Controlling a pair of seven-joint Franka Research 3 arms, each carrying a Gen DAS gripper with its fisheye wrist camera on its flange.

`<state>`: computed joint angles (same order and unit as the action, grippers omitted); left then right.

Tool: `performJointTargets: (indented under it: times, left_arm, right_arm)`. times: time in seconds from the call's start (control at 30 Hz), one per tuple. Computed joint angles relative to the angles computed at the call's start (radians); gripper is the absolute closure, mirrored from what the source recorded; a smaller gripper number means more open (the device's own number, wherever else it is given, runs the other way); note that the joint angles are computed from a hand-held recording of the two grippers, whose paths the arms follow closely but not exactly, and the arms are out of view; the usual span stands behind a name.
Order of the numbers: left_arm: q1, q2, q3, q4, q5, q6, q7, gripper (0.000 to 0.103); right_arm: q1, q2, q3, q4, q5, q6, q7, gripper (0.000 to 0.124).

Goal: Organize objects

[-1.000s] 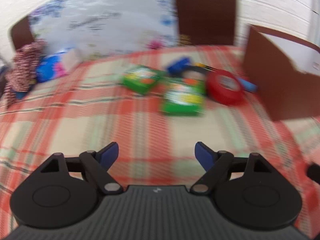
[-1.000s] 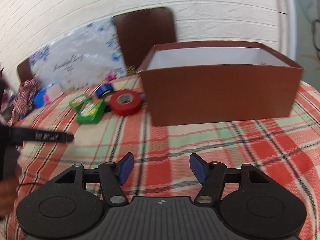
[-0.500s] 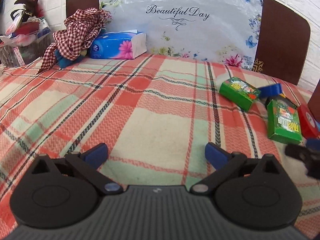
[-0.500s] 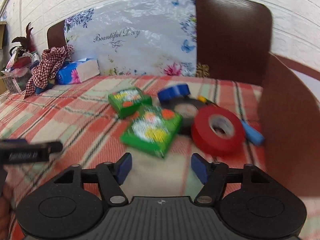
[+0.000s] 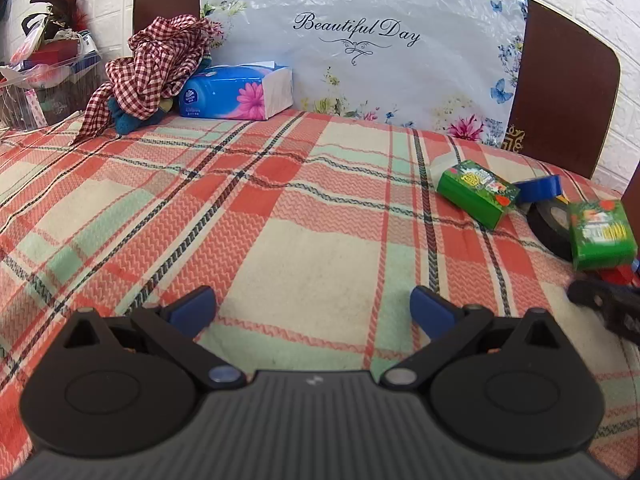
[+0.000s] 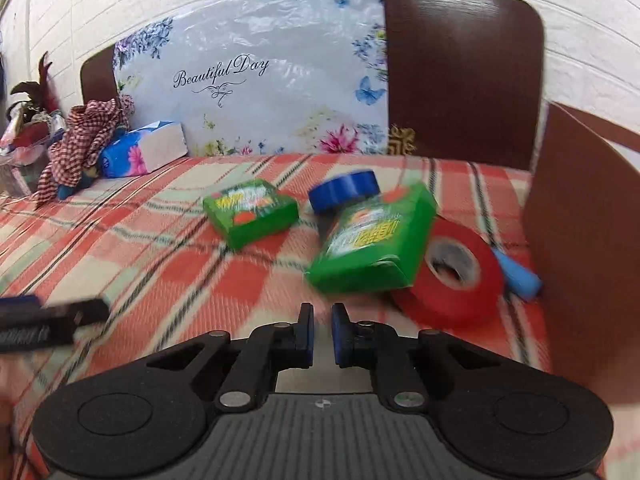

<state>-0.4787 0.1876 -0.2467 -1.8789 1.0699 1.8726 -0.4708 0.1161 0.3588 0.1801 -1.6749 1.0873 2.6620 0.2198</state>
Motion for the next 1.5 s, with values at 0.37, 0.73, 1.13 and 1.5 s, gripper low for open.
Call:
performJointTargets:
  times: [0.37,0.73,1.13,1.5]
  left_arm:
    - [0.047,-0.001,0.026,0.037,0.090,0.337,-0.037,0.000]
    - [0.168,0.249,0.096,0.263,0.043,0.990,0.363,0.032]
    - [-0.040,0.202,0.190,0.352,0.218,0.870,0.307,0.068]
    - [-0.009,0.214,0.146,0.377,-0.041,0.693,0.390,0.032]
  right_arm:
    - [-0.039,-0.112,-0.060,-0.129,0.192,-0.042,-0.202,0.088]
    - [-0.040,0.001,-0.052,0.016,0.054,-0.131,-0.036,0.078]
    - [-0.103,-0.198,-0.025,-0.165,0.538,-0.198,-0.601,0.111]
    - [-0.085,-0.190,-0.158,-0.171,0.332,-0.275,-0.411,0.081]
